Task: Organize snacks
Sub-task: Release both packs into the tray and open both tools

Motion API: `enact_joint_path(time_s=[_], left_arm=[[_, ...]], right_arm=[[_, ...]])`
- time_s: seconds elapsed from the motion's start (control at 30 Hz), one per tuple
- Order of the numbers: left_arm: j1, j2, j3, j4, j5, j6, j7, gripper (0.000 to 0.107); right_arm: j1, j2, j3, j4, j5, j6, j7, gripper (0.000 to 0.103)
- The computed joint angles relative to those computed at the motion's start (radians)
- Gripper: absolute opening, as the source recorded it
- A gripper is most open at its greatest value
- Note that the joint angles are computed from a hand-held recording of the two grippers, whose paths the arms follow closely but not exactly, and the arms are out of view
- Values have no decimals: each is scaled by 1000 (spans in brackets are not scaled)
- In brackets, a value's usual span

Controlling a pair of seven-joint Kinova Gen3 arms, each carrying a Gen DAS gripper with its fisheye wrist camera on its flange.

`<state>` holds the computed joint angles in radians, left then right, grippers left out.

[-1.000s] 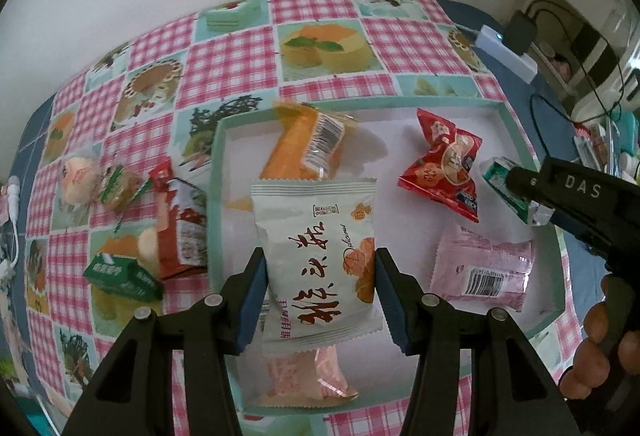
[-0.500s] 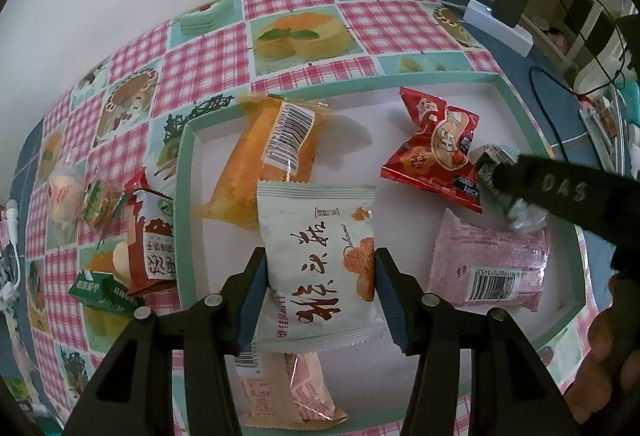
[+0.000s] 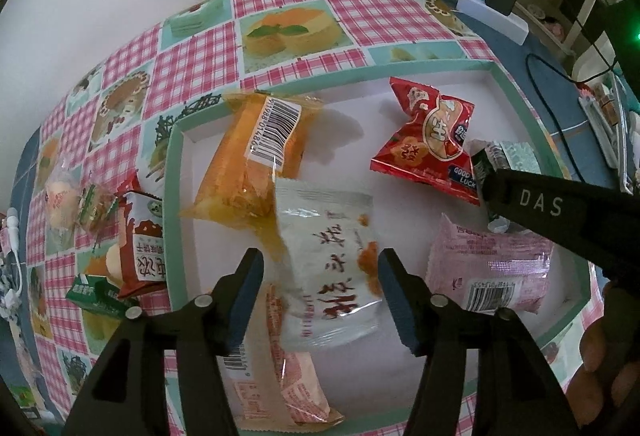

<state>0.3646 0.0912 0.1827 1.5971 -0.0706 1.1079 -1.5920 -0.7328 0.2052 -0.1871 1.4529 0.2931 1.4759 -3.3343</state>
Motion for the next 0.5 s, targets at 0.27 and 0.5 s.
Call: enact_joint_path(time_s=[0.27,0.5], left_arm=[[-5,-11,0,-7,16,2,-10,77],[-13,-17,-7,-35,0,33,15,78]], right_arm=[[18,15,5,-17,-26,17,52,65],[17,29,12,-47,-27,28,98,77]])
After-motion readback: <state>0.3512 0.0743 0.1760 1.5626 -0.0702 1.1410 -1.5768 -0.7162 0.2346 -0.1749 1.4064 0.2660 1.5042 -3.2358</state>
